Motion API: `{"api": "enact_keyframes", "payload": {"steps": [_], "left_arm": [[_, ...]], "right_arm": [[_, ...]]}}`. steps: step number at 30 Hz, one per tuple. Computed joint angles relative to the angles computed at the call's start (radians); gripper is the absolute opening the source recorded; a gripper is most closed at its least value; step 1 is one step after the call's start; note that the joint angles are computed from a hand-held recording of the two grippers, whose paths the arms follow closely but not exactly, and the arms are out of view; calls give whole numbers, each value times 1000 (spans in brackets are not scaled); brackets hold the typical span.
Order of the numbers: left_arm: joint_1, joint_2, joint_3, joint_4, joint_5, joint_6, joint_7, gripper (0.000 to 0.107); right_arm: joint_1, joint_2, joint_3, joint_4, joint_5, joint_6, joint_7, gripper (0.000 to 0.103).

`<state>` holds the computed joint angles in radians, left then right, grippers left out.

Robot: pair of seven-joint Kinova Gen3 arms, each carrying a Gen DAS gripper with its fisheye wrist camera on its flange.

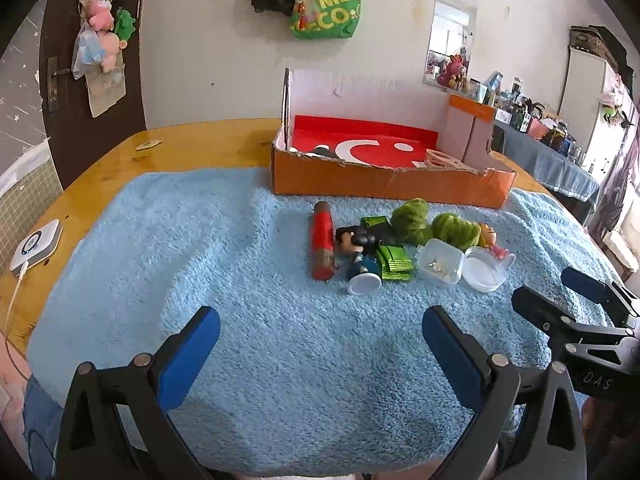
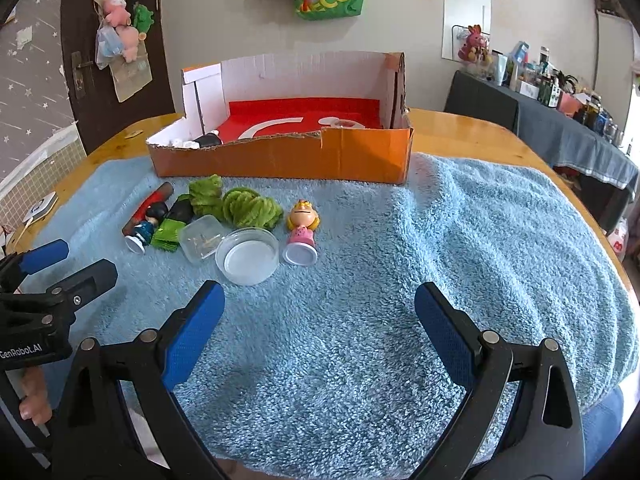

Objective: Organize objects
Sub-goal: 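Move the left tool toward the red tube while the right tool approaches the pink-dress doll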

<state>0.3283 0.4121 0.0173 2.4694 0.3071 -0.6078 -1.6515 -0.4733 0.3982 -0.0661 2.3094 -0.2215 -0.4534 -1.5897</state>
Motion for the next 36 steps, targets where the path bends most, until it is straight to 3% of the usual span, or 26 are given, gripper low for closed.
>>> {"api": "enact_keyframes", "payload": {"steps": [12, 21, 26, 33, 36], "left_arm": [[-27, -7, -1, -29, -23, 48, 6, 103], [-77, -19, -21, -97, -54, 154, -4, 103], [-54, -14, -70, -156, -27, 242, -60, 103], [-44, 7, -108, -239, -31, 346, -103, 103], [-19, 23, -143, -279, -30, 393, -122, 103]], "right_arm": [[12, 6, -1, -27, 15, 28, -8, 97], [29, 14, 10, -103, 27, 111, -19, 97], [56, 25, 12, -165, 46, 202, -48, 97], [-51, 47, 149, -235, 2, 301, -26, 97], [-68, 59, 174, -261, 9, 340, -26, 97]]}}
